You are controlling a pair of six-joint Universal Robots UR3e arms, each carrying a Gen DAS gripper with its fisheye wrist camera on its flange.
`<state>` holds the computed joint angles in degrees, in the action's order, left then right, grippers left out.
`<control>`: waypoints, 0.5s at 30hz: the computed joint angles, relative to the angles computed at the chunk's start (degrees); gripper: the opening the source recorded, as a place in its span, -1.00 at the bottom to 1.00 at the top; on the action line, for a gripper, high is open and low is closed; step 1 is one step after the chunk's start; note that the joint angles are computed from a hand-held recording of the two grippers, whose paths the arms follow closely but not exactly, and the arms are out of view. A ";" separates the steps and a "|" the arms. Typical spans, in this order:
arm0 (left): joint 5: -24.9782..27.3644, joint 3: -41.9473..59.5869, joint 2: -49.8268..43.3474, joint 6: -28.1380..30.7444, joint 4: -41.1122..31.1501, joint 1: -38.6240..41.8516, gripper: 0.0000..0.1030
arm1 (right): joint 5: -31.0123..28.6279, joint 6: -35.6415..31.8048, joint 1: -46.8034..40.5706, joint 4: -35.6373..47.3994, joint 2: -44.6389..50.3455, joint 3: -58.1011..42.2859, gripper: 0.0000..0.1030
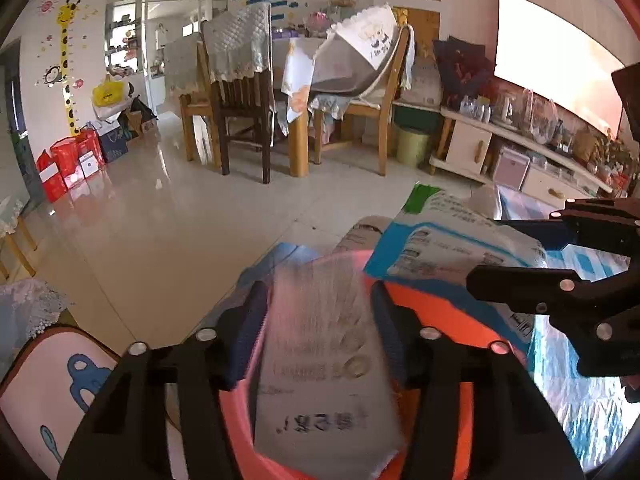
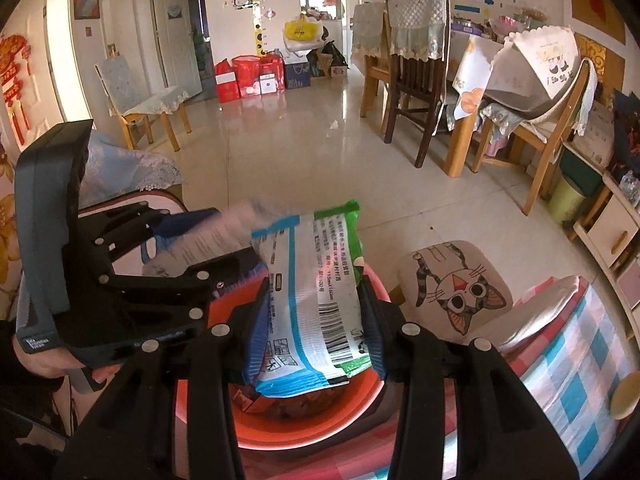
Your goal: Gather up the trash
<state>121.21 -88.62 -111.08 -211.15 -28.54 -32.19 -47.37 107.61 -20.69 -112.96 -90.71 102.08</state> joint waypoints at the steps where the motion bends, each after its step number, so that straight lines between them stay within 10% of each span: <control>1: -0.38 0.10 -0.36 -0.13 -0.21 0.21 0.02 | -0.26 0.16 0.13 -0.55 0.26 0.24 -0.16; 15: -0.31 0.00 -1.26 -1.46 -0.93 -0.33 0.02 | 0.10 -0.84 -3.02 -0.58 2.18 1.40 0.07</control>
<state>120.90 -88.62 -112.34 -212.61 -29.47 -32.52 -47.27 106.77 -23.71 -113.54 -88.54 103.48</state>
